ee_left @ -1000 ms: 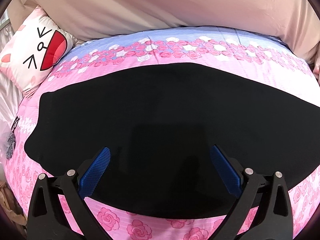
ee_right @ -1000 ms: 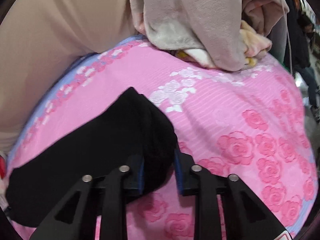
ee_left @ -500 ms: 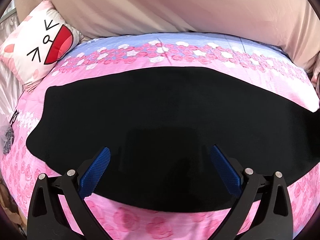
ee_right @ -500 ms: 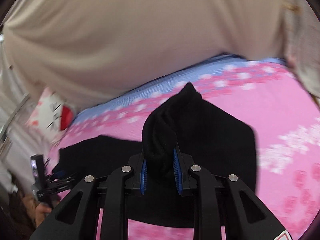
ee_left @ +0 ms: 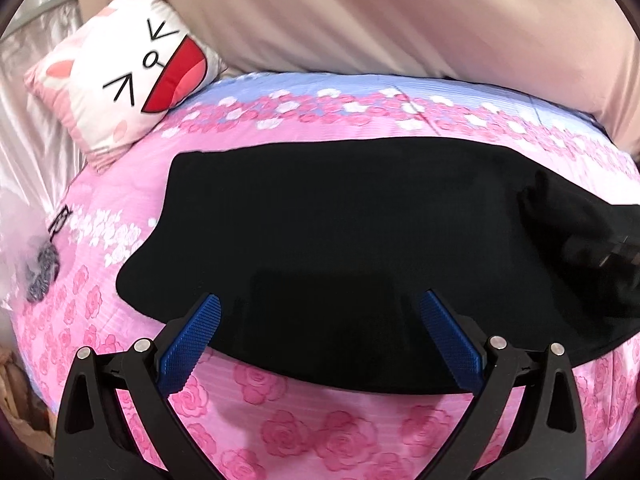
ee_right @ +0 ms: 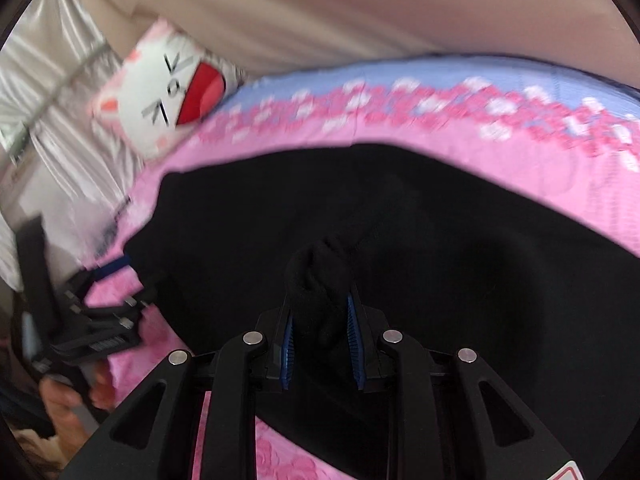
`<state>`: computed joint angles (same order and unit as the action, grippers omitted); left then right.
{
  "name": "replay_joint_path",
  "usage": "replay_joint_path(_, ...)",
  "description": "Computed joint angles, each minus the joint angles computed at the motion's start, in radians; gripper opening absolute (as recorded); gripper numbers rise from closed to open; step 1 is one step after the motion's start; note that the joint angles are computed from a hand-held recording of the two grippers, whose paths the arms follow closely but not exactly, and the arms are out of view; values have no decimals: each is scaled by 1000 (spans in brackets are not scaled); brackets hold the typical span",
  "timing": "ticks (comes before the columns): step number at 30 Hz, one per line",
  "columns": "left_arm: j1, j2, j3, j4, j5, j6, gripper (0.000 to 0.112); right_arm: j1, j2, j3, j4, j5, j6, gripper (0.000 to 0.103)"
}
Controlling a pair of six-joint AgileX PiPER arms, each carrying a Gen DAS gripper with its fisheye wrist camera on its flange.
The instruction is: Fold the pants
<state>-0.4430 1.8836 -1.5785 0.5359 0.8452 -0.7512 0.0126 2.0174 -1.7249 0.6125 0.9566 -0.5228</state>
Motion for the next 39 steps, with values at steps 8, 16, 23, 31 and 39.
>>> replay_joint_path(8,18,8,13,-32,-27,29,98,49,-69,80,-64,-78,6,59)
replay_joint_path(16,56,-3,24,-78,-33,27,98,48,-176,171,-75,-114,-11,67)
replay_joint_path(23,91,-35,66,-101,-50,12,98,144,-104,146,-305,-216,165,38)
replay_joint_path(31,256,-96,158,-374,-170,142,98,160,-37,26,-223,-132,142,46)
replay_joint_path(39,327,-41,134,-499,-199,153,98,-33,-213,191,37,-145,-24,58)
